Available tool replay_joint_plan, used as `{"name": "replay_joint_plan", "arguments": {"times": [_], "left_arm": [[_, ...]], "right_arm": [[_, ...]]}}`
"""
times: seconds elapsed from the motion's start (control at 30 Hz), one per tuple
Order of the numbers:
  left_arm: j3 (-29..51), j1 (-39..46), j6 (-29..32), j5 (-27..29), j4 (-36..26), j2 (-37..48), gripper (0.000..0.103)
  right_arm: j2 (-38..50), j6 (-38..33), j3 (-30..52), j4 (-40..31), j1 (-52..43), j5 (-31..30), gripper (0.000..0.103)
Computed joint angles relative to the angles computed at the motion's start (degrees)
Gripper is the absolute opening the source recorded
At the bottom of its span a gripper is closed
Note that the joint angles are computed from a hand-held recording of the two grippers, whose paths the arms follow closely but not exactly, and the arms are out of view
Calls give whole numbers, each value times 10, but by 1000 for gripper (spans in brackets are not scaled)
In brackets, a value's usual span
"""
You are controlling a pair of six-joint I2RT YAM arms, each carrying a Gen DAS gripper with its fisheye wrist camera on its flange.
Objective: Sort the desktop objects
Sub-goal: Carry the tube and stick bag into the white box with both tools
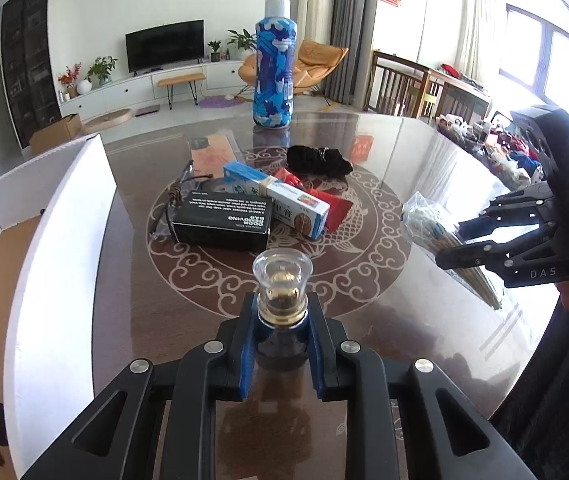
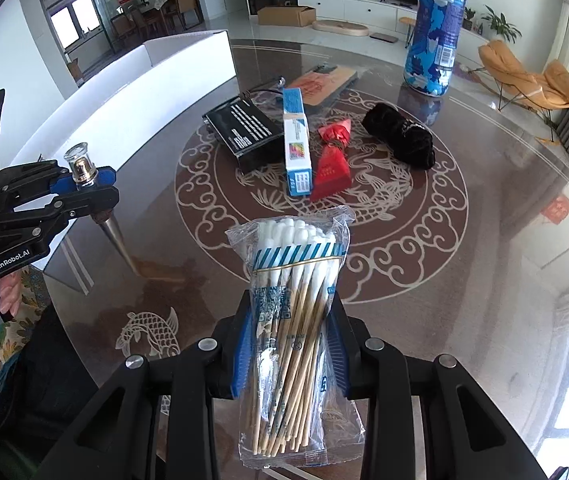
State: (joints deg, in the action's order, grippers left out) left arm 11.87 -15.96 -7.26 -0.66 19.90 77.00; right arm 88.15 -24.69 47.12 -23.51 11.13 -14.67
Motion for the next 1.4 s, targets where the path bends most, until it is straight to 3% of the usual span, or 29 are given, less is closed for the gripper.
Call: {"name": "replay_joint_plan", "arguments": {"times": [0.2,0.37,0.47,0.53,0.6,0.67,0.77,0.93,1.17,1.23,1.33,1.37,1.4], "left_arm": [[-15,119,28,73,-188,-278,22],[49,345,138,242,-413,-440,22],[108,550,273,374,-526,-435,22],[156,691,387,452,-594,-371,22],[204,788,480,487,-637,-286,22],[242,836,520,478,-635,-211,22],[292,847,524,441,-601,-98,22],[343,793,455,344,-486,79,22],[385,710,351,233,-342,271,22],[403,686,314,193,-318,307,24],[420,669,273,174,-296,339,58],[415,664,261,162,-280,337,75],[403,661,252,154,-257,330,77]], "right_arm": [[-46,54,26,-16,96,-3,34],[-40,105,86,-31,190,2,34],[-19,139,138,-30,248,-2,34],[9,161,183,-29,288,-7,34],[50,179,241,-34,327,-6,34],[99,193,304,-39,363,-2,34],[180,222,403,-43,405,-13,34],[339,270,571,-53,446,-28,34],[539,287,784,-131,461,24,35],[577,288,832,-151,462,48,40],[601,282,864,-158,461,67,69],[592,282,846,-140,458,67,74],[581,283,830,-125,453,70,75]]}}
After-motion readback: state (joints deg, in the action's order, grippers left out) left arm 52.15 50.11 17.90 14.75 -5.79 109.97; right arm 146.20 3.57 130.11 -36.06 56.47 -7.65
